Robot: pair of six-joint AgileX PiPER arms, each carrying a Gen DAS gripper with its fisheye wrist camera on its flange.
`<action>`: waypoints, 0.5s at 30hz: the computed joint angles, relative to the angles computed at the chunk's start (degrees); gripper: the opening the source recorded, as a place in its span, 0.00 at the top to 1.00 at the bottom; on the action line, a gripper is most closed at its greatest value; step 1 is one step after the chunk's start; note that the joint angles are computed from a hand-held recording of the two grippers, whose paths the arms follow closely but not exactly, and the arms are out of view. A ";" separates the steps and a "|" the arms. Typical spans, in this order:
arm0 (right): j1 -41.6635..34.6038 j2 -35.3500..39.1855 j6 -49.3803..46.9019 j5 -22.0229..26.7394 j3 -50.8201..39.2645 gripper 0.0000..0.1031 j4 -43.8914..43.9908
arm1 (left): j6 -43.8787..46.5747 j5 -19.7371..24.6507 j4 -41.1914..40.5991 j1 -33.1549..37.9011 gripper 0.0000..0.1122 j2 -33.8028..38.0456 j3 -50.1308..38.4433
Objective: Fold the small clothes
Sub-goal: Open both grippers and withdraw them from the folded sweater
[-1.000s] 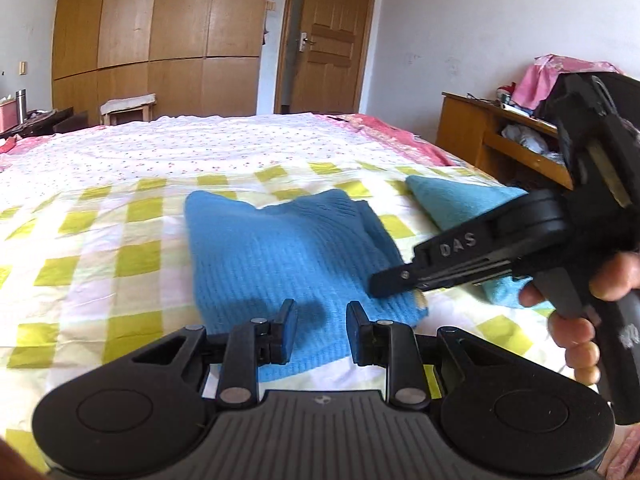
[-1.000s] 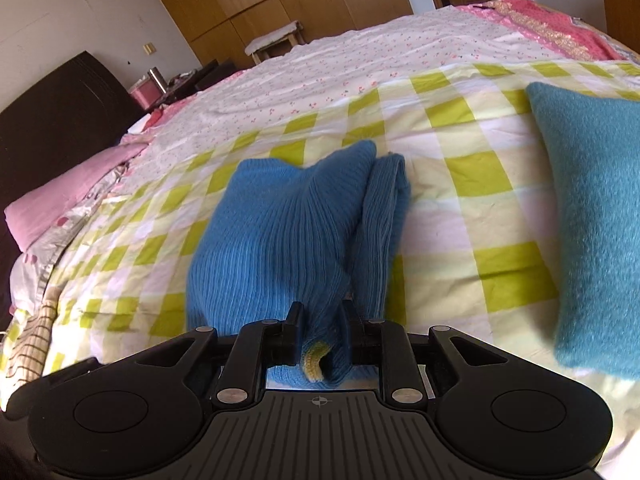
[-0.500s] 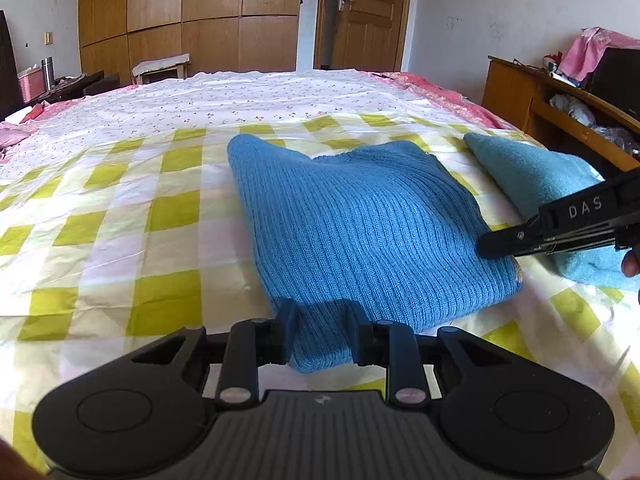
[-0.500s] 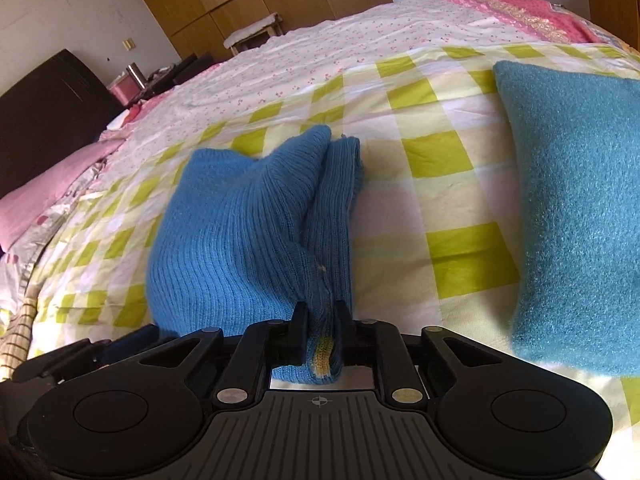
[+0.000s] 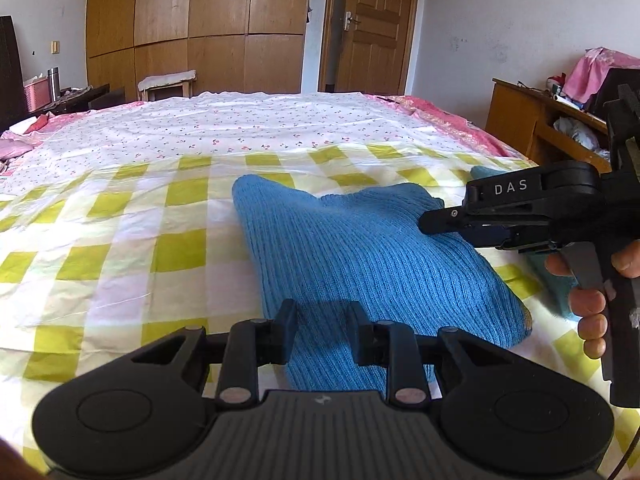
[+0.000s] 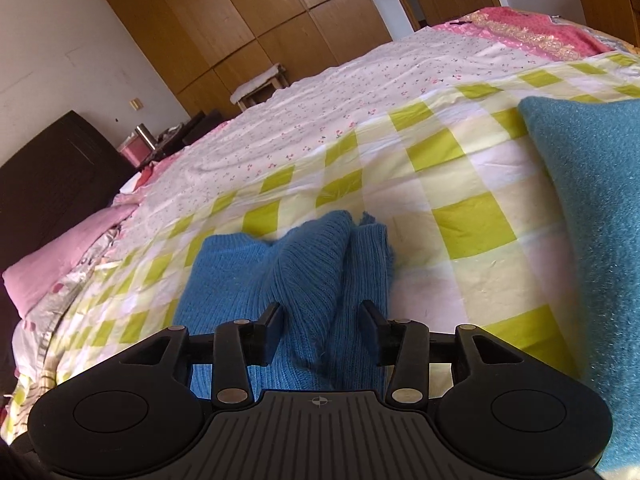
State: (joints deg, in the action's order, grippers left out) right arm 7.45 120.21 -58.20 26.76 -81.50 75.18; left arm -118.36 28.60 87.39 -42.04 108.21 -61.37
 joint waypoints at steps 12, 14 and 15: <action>-2.31 -2.37 -2.36 -3.55 3.30 0.94 4.67 | 1.74 0.98 -1.62 -0.01 0.63 1.90 -3.88; -1.40 -0.39 3.12 -5.50 2.42 0.94 -1.68 | 9.42 1.40 -7.77 0.08 0.63 3.85 -6.61; -0.80 -0.12 3.23 -7.10 2.75 0.94 -2.43 | 11.87 1.60 -9.57 0.04 0.63 4.49 -7.43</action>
State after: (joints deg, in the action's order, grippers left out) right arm 6.64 120.09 -54.98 19.66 -78.74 72.75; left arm -106.49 30.20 77.82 -42.00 112.70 -68.80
